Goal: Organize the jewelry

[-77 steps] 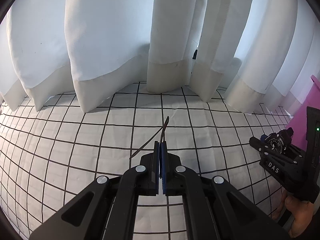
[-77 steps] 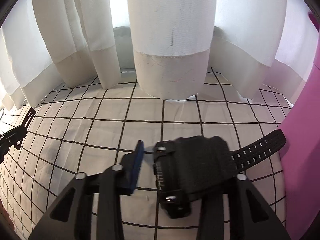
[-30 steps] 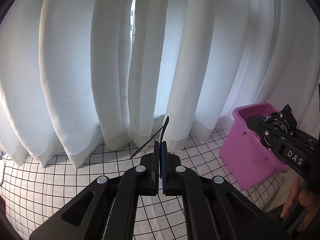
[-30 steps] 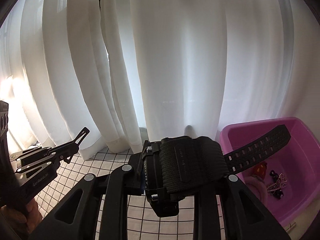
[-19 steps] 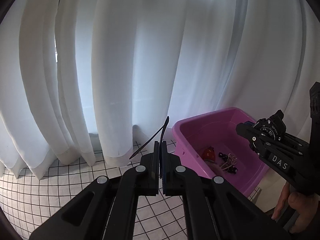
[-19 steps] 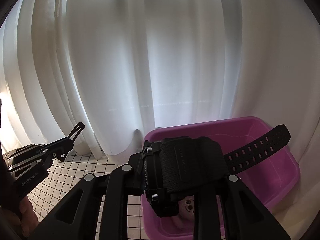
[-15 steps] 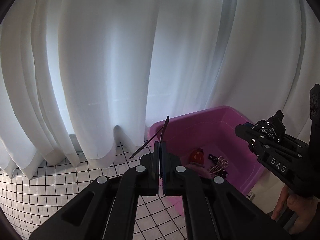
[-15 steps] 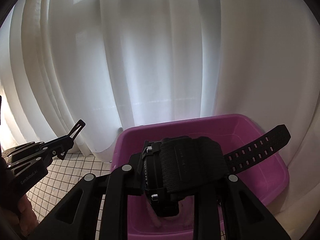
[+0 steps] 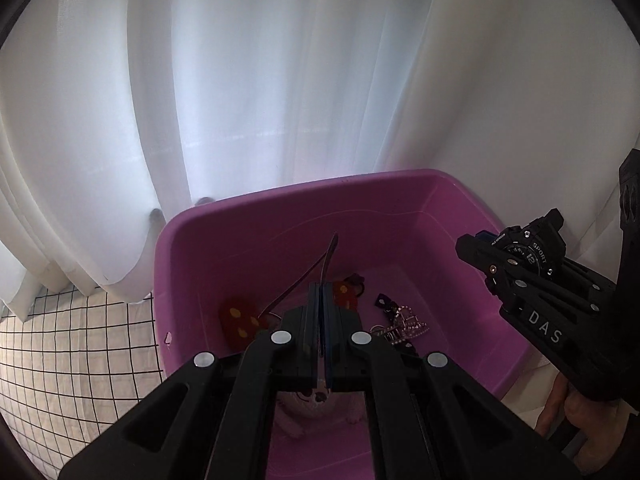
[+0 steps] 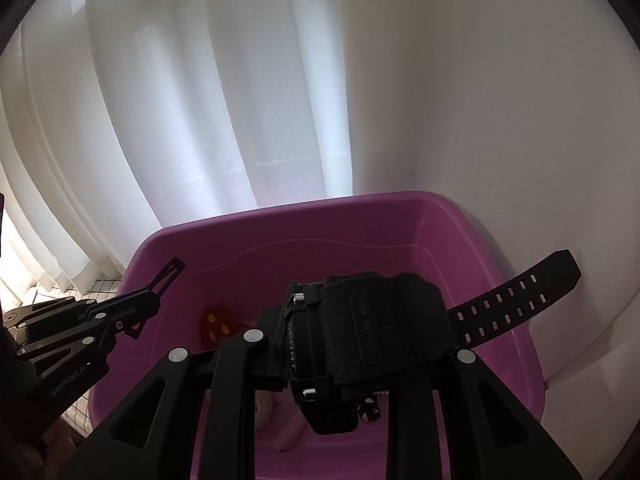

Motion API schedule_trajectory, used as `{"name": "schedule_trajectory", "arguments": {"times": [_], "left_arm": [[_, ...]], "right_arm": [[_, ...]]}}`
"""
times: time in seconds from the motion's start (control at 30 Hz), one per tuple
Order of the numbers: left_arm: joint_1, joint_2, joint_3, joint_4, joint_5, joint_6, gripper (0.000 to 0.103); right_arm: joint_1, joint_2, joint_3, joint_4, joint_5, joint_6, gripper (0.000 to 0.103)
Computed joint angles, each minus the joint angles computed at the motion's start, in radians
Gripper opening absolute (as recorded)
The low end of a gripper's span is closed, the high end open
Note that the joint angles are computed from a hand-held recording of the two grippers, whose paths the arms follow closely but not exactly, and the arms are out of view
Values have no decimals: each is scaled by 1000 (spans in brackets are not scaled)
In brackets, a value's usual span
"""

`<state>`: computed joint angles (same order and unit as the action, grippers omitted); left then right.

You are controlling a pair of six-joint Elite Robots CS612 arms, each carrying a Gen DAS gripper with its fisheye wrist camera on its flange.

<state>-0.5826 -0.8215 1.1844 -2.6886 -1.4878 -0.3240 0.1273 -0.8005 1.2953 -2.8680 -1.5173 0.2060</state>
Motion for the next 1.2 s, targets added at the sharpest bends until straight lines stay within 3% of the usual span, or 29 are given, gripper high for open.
{"name": "schedule_trajectory", "arguments": {"times": [0.17, 0.4, 0.47, 0.5, 0.53, 0.6, 0.7, 1.2], "left_arm": [[-8, 31, -62, 134, 9, -62, 3], [-1, 58, -113, 237, 12, -115, 3], [-2, 61, -119, 256, 16, -133, 8], [-2, 62, -120, 264, 19, -142, 25], [-2, 62, -118, 266, 28, -151, 56], [-3, 54, -98, 228, 61, -176, 85], [-4, 48, -88, 207, 79, -177, 92], [-7, 36, -84, 255, 140, -203, 95]], "right_arm": [[-10, 33, -61, 111, 41, -19, 22], [-21, 66, -113, 218, 68, -36, 22], [-22, 72, -125, 245, 65, -46, 35], [-25, 75, -132, 267, 95, -51, 46], [-25, 80, -141, 289, 104, -57, 55], [-18, 81, -146, 313, 78, -67, 58], [-16, 77, -137, 265, 63, -76, 74], [-20, 45, -83, 224, 72, -71, 74]]}}
